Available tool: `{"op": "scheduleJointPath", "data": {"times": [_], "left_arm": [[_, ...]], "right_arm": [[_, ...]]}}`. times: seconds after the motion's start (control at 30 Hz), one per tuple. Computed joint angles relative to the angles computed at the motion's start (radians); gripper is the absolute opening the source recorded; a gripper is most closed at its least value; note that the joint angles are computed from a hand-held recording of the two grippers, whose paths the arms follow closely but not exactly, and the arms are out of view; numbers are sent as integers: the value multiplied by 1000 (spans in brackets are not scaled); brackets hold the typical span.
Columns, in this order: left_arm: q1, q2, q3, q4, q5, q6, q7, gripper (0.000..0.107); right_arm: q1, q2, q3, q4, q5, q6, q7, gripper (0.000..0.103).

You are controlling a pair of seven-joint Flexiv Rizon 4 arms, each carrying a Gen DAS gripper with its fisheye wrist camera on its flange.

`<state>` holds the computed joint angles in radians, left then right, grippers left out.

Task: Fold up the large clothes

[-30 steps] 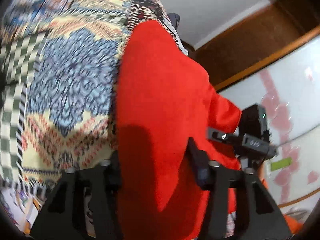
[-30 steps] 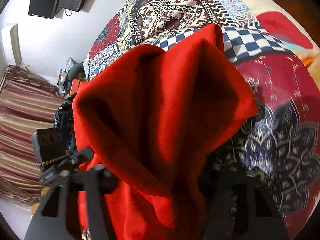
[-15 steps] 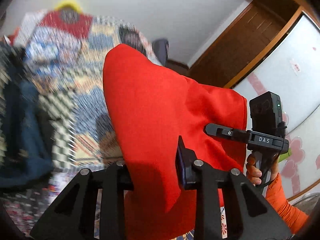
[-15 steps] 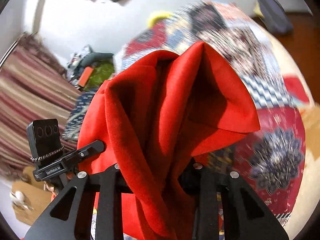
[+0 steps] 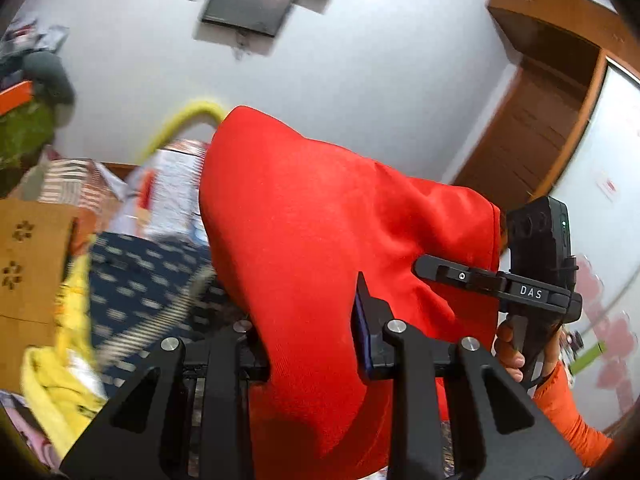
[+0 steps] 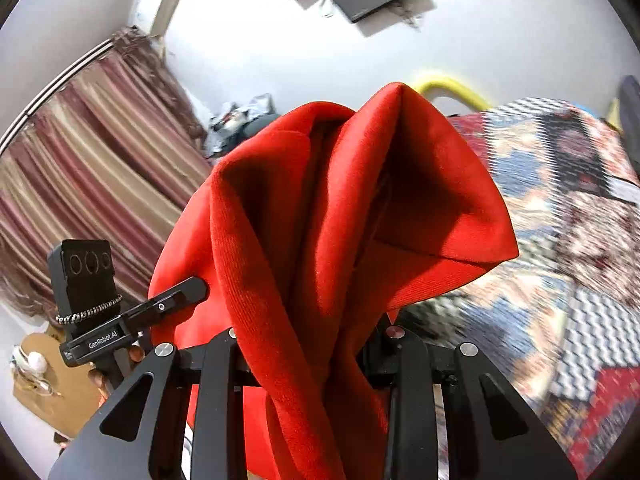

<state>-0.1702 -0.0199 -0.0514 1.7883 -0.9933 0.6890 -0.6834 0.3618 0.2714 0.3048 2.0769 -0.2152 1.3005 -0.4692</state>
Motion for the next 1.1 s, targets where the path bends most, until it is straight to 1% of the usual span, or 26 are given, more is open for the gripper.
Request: {"op": "scheduleJointPath", "data": {"times": [0.07, 0.1, 0.13, 0.17, 0.23, 0.33, 0.37, 0.43, 0.47, 0.5, 0.53, 0.57, 0.6, 0.63, 0.67, 0.7, 0.77, 0.8, 0.9, 0.93, 0.97, 1.03, 1.07, 1.1], "left_arm": [[34, -35, 17, -36, 6, -26, -23, 29], [54, -56, 23, -54, 11, -46, -42, 29], [74, -81, 26, -72, 17, -64, -61, 29], [91, -106, 24, -89, 22, -72, -77, 29], [128, -156, 25, -112, 47, -91, -117, 29], [159, -186, 16, -100, 69, -75, -126, 30], [168, -194, 12, -95, 63, -65, -111, 31], [173, -207, 1, -85, 59, -16, -82, 34], [168, -209, -1, -80, 80, 15, -78, 38], [168, -199, 0, -66, 97, 34, -69, 44], [163, -199, 0, -61, 126, 60, -69, 49], [159, -196, 0, -57, 151, 79, -70, 57], [157, -198, -3, -52, 161, 96, -64, 62], [154, -193, -5, -45, 175, 115, -57, 64], [149, -191, -6, -38, 189, 136, -54, 67], [147, -196, -7, -38, 206, 155, -59, 70], [141, -202, -2, -46, 259, 179, -105, 72], [143, -205, -4, -48, 265, 184, -114, 72], [141, -178, -4, -35, 291, 195, -146, 72], [135, -157, -2, -22, 307, 211, -144, 72], [130, -134, -3, -2, 304, 231, -122, 72], [121, -93, -2, 30, 290, 252, -78, 72], [114, -70, 0, 48, 279, 253, -51, 73], [109, -59, 4, 57, 280, 254, -37, 76]], "right_arm": [[17, -66, -11, -44, 1, 30, -17, 27], [38, -117, -24, -79, 0, 43, -26, 27], [40, -139, -20, -98, 7, 43, -34, 27], [54, -184, -26, -127, 18, 51, -45, 27], [77, -245, -35, -171, 60, 37, -84, 27], [95, -323, -35, -226, 139, -1, -139, 27], [94, -352, -38, -247, 161, -18, -162, 29], [82, -399, -41, -282, 205, -49, -202, 34], [75, -413, -33, -292, 242, -51, -225, 37], [70, -418, -26, -301, 274, -58, -240, 38], [65, -419, -25, -305, 293, -64, -248, 39], [60, -413, -23, -300, 312, -66, -254, 43], [56, -398, -23, -290, 321, -84, -252, 51], [58, -381, -32, -279, 303, -109, -232, 56], [66, -361, -42, -275, 260, -145, -190, 68], [71, -336, -53, -253, 198, -177, -142, 73], [70, -298, -59, -215, 103, -203, -83, 73], [66, -263, -59, -190, 44, -238, -39, 73], [51, -213, -50, -167, -71, -307, 49, 73], [56, -226, -65, -172, -101, -301, 51, 73], [46, -211, -47, -175, -136, -317, 52, 73], [45, -220, -46, -186, -195, -310, 47, 73], [50, -216, -38, -189, -239, -302, 56, 73], [51, -224, -37, -187, -266, -278, 56, 73]]}}
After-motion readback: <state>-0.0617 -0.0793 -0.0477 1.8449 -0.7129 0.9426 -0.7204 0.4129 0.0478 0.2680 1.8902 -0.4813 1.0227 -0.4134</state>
